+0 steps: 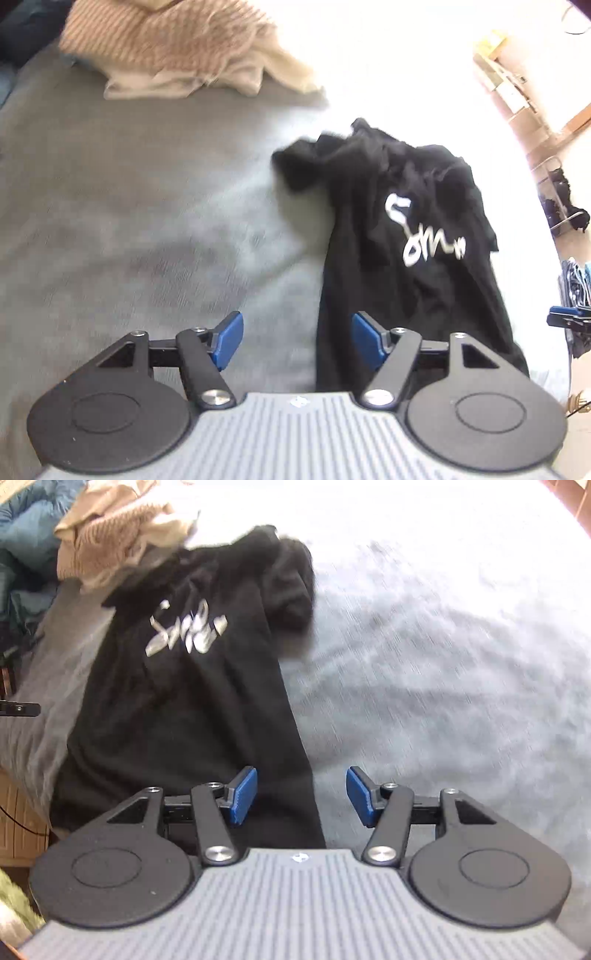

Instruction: Fold clothes

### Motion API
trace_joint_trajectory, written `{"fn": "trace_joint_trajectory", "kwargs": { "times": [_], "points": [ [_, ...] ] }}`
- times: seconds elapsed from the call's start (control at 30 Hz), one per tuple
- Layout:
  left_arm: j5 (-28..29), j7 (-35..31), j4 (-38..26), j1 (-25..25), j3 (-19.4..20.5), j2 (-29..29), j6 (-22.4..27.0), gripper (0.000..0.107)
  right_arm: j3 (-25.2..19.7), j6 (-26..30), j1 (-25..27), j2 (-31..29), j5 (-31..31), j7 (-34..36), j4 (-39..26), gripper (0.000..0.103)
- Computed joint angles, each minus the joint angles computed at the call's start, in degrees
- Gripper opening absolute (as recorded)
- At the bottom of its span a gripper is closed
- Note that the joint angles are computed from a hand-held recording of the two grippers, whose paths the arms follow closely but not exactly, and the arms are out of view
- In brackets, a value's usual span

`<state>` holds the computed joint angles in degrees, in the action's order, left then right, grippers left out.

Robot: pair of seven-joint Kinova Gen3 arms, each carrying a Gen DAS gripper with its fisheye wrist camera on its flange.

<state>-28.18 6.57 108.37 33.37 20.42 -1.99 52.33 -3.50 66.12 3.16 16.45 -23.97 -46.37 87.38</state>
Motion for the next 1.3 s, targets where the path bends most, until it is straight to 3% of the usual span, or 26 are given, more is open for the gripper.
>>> {"fn": "trace_joint_trajectory", "kwargs": {
  "times": [0.07,0.17,0.27,0.33,0.47,0.53,0.57,0.6,0.63,0.7,0.83,0.93,1.03,1.07,1.13,1.17,1.2,1.27,1.3],
  "points": [
    [-4.66,-3.5,-0.83,-1.78,-2.12,3.06,-4.66,0.073,-0.05,-4.66,-4.27,2.05,-2.26,-0.95,-1.16,0.053],
    [-11.65,-7.12,-2.17,-6.48,-1.43,8.36,-11.65,0.074,-0.44,-11.65,-10.56,5.88,-1.63,-3.67,-4.34,0.053],
    [-14.83,-11.63,-3.64,-4.25,-6.78,12.84,-17.85,0.073,-3.04,-18.37,-12.95,9.49,2.78,-8.91,-7.81,0.053],
    [-13.51,-13.62,-4.9,-2.33,-10.18,15.29,-19.35,0.062,-3.59,-20.82,-14.53,12.28,5.18,-12.21,-10.93,0.053],
    [-9.56,-13.86,-4.42,-2.26,-13.36,17.23,-22.49,0.029,-3.57,-18.39,-16.06,18.95,8.44,-18.67,-19.45,0.053],
    [-8.89,-11.58,-2.56,-1.29,-15.99,16.45,-24.96,0.02,-3.63,-17.19,-16.38,20.95,9.71,-20.69,-21.65,0.052],
    [-8.92,-10.19,-1.77,-0.44,-17.46,15.97,-25.71,0.016,-3.93,-16.73,-16.24,21.6,10.01,-21.21,-22.22,0.045],
    [-9.29,-8.65,-1.35,0.58,-18.75,15.48,-25.52,0.014,-4.41,-16.65,-15.85,22.01,9.94,-21.48,-22.19,0.022],
    [-10.24,-6.71,-0.8,1.46,-19.82,14.84,-25.46,0.013,-4.63,-17.04,-15.65,22.17,9.93,-21.95,-21.92,0.009],
    [-13.29,-2.26,0.19,2.98,-21.28,13.42,-24.46,0.011,-5.27,-20.11,-15.3,21.42,10.8,-23.66,-19.9,0.002],
    [-17.59,4.86,2.21,2.3,-20.91,11.69,-22.07,0.011,-4.38,-29.35,-15.9,18.4,11.7,-24.71,-13.98,0.001],
    [-16.13,4.94,3.18,-0.75,-19.26,11.98,-21.11,0.012,-3.28,-32.63,-16.96,18.7,13.94,-27.16,-12.96,0.001],
    [-14.14,2.96,3.69,-3.3,-18.35,12.53,-21.91,0.026,-3.3,-32.19,-16.71,20.16,14.23,-30.1,-14.22,0.002],
    [-14.69,3.07,3.41,-3.11,-18.29,12.73,-20.88,0.034,-3.78,-31.61,-15.88,20.37,13.42,-31.14,-14.54,0.004],
    [-17.68,5.15,3.31,-3.85,-16.67,12.49,-18.99,0.041,-5.19,-31.25,-13.3,19.9,10.9,-32.79,-13.74,0.004],
    [-19.25,7.06,3.45,-3.74,-16.39,12.24,-18.33,0.047,-5.51,-31.04,-12.17,19.5,9.75,-33.76,-13.09,0.009],
    [-20.7,9.39,3.45,-2.56,-17.07,11.98,-17.27,0.054,-5.24,-30.59,-11.49,19.12,9.07,-35.1,-12.52,0.025],
    [-23.5,14.05,2.65,2.17,-19.87,11.48,-13.13,0.056,-4.94,-29.84,-9.99,18.47,7.64,-37.58,-11.4,0.044],
    [-25.5,16.38,2.45,3.64,-20.26,11.31,-11.61,0.057,-5.37,-29.59,-8.73,18.5,6.42,-38.33,-10.94,0.046]
  ]
}}
